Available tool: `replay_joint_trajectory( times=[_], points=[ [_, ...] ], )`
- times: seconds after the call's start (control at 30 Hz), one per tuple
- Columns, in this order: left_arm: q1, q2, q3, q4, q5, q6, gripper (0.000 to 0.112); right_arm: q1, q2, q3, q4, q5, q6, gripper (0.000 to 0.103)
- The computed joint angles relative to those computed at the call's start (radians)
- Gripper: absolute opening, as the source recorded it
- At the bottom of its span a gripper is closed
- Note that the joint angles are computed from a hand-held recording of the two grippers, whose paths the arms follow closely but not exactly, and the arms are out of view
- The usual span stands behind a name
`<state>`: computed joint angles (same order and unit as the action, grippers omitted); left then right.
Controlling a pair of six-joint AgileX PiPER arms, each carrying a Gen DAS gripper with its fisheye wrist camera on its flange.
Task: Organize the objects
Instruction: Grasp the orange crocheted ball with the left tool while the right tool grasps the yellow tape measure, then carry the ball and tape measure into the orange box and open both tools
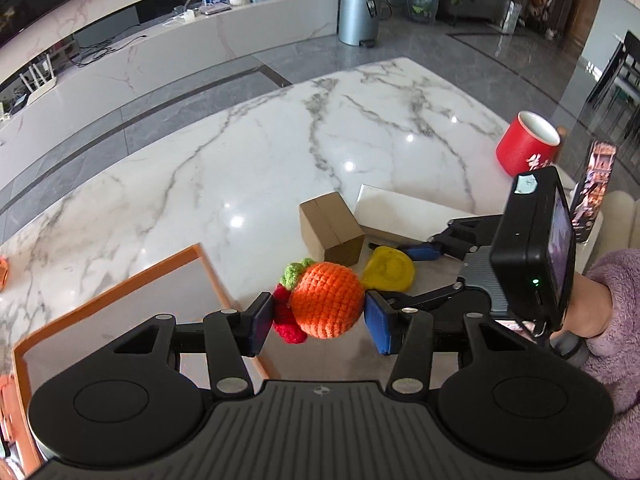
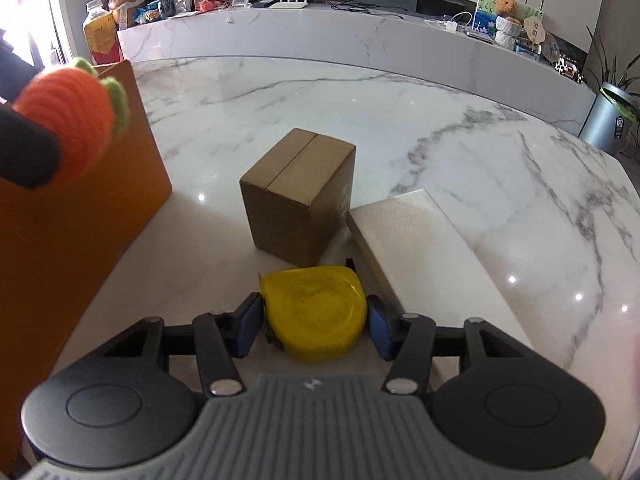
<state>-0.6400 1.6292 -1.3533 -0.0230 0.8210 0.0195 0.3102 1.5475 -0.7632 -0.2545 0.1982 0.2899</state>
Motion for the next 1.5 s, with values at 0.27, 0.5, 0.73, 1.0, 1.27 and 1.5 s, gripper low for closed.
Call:
replay_joint_trajectory(
  times=[0.27,0.5,0.73,1.0,1.27,1.5],
  points=[
    [0.077,-0.199,0.102,0.004,0.049,0.017,0.058,0.025,-0.276,0.037,0.232,0.168,-0.208,0.057],
    [0.180,-0.344,0.197,-0.018,0.084,0.089,0.058,0.173,-0.434,-0.094,0.353,0.311,-0.324,0.057],
    [0.360,-0.426,0.304,-0.139,0.069,0.292,0.058,0.444,-0.233,-0.322,0.179,0.387,-0.244,0.057],
    [0.588,-0.396,0.364,-0.377,0.045,0.631,0.058,0.491,0.212,-0.714,0.229,0.608,-0.464,0.057],
    [0.696,-0.290,0.364,-0.484,0.045,0.862,0.058,0.474,0.510,-1.054,0.273,0.853,-0.667,0.057],
    [0.740,-0.256,0.379,-0.563,0.035,0.959,0.058,0.461,0.659,-1.255,0.312,0.988,-0.755,0.057]
  ],
)
